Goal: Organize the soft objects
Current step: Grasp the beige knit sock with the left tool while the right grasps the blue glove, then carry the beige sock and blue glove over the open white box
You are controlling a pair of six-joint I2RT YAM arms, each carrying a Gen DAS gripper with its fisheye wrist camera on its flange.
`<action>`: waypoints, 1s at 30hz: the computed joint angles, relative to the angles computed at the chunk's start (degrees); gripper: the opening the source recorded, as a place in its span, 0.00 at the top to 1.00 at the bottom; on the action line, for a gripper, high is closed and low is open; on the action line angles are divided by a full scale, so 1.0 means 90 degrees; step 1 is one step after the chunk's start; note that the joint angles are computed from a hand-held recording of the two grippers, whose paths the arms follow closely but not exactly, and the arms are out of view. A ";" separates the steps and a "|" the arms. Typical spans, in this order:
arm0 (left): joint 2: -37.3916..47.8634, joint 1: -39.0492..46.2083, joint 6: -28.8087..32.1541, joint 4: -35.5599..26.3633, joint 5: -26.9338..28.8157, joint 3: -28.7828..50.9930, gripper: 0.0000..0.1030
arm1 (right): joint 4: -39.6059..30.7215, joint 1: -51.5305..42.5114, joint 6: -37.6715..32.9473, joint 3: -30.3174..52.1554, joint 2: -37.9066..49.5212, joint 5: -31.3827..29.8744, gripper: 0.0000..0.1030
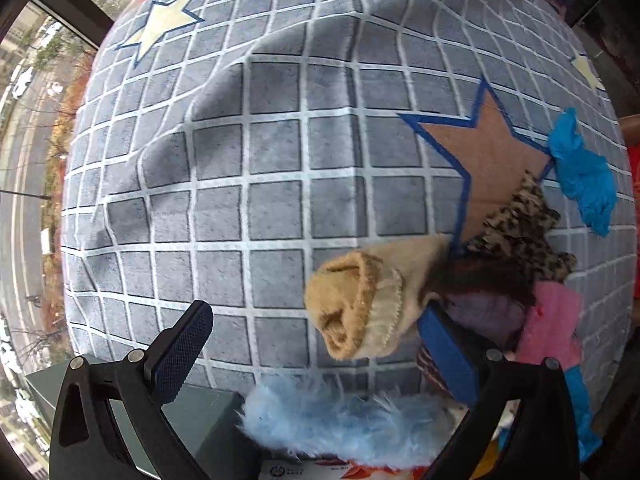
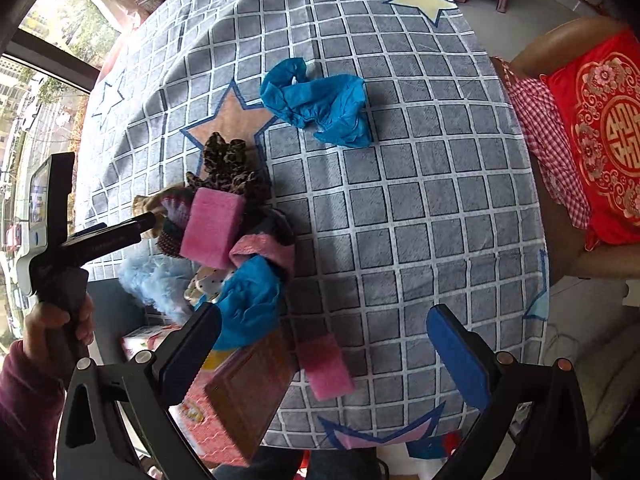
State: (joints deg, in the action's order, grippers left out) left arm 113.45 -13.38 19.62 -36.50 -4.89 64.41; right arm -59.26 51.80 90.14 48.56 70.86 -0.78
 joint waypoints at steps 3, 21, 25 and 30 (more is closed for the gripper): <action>0.0389 0.0177 -0.0354 0.0402 -0.0225 0.0192 0.00 | 0.0327 -0.0591 -0.0739 -0.0231 0.0099 -0.0093 0.00; 0.1800 0.0159 -0.0840 -0.0053 0.0577 0.1273 0.28 | 0.2971 -0.3830 -0.4959 0.0591 0.4219 0.0251 0.00; 0.1828 0.0013 -0.0781 -0.0489 0.1236 0.1441 0.68 | 0.3392 -0.3702 -0.5009 0.0649 0.4442 0.0161 0.05; 0.1144 -0.0316 -0.0891 -0.0304 0.1485 0.0920 0.79 | 0.3523 -0.3480 -0.5255 0.0373 0.4037 0.0323 0.64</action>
